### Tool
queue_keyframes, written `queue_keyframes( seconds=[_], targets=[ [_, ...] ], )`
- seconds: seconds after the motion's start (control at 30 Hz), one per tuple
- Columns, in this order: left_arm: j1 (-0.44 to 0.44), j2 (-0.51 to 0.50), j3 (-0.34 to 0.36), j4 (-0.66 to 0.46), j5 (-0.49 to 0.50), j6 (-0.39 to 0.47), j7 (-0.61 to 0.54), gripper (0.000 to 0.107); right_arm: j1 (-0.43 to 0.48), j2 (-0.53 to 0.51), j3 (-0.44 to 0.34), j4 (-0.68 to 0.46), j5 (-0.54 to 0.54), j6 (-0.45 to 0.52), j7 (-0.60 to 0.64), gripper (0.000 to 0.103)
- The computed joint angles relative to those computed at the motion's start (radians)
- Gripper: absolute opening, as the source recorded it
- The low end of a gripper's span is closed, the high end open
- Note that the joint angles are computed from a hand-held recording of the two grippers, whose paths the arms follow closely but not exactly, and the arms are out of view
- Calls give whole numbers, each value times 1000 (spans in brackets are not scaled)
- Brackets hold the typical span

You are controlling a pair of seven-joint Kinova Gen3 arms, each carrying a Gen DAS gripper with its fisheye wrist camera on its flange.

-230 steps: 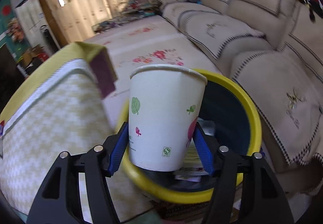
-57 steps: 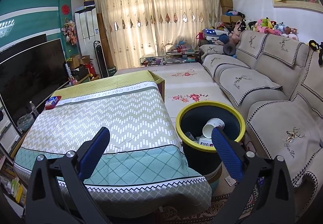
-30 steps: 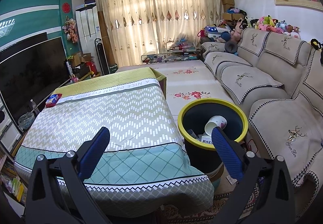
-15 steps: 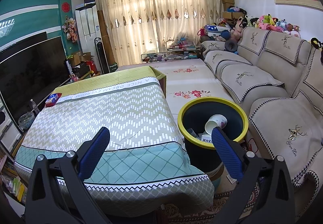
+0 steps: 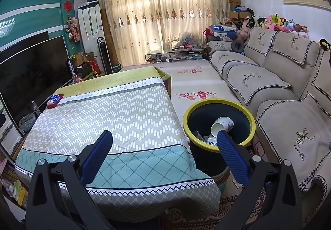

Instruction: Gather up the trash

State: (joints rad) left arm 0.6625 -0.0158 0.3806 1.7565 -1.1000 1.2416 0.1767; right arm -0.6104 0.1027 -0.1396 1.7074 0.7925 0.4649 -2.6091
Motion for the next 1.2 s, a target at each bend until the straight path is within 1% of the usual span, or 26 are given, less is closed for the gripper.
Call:
queue_keyframes(
  seconds=[0.27, 0.7, 1.0, 1.1, 1.17, 1.2],
  targets=[
    [-1, 6, -5, -5, 7, -5, -13, 98, -7, 4, 3, 11, 15, -4, -22, 96],
    [-6, 1, -7, 0, 14, -13, -7, 98, 1, 11, 4, -3, -32, 1, 26, 96],
    [-8, 8, -10, -15, 29, -1, -14, 98, -3, 11, 8, -4, -35, 2, 28, 96],
    [-16, -4, -19, -1, 37, -36, -10, 98, -6, 15, 8, -5, -38, 5, 29, 96],
    [-29, -24, -35, 11, 63, -95, -25, 98, -2, 16, 9, -4, -48, -2, 38, 96],
    [-45, -31, -29, 17, 69, -116, -29, 98, -3, 16, 10, -3, -50, -5, 39, 96]
  ],
)
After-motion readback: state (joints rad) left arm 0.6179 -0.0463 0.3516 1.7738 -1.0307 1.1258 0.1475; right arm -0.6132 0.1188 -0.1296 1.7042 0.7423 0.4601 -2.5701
